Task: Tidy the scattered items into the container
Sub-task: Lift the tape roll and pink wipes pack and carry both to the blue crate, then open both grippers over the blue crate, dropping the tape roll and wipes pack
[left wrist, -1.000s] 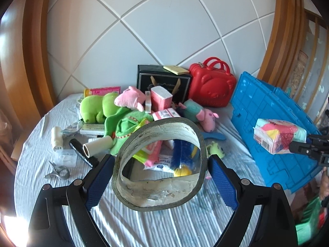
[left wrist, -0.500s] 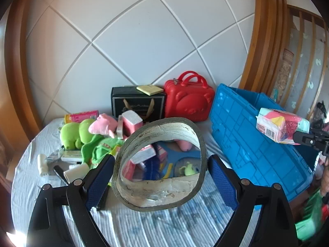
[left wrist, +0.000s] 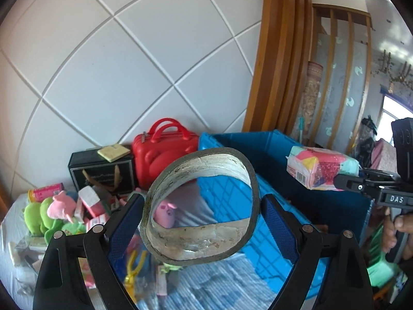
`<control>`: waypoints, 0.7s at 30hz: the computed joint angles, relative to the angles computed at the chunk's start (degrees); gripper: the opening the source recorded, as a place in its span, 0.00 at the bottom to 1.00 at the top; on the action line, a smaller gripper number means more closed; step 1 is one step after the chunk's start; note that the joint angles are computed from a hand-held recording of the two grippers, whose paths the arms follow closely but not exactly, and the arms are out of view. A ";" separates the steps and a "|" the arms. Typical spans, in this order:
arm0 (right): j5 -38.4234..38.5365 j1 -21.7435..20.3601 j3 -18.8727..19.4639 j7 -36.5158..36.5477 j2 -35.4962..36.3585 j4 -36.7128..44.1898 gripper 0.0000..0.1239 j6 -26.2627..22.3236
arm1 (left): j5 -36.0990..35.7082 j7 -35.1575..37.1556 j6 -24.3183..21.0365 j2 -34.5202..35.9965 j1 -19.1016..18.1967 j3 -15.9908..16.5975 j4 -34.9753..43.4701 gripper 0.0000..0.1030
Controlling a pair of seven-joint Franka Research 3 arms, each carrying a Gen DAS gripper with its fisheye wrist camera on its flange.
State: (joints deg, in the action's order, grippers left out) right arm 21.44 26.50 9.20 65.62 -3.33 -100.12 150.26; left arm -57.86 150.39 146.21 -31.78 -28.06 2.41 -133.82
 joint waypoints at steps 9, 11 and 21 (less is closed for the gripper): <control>0.15 -3.85 -2.83 -0.60 -0.54 1.68 0.34 -0.63 | -3.40 0.28 1.18 1.73 -7.49 -6.33 3.72 0.89; -0.10 -4.72 -3.25 -0.66 -0.39 2.34 0.34 -0.93 | -3.82 0.35 1.15 2.50 -8.89 -7.41 4.48 0.89; -1.54 -8.61 -4.83 -1.35 5.40 11.56 0.33 -4.26 | -4.60 -0.14 1.69 6.59 -13.48 -12.23 7.70 0.89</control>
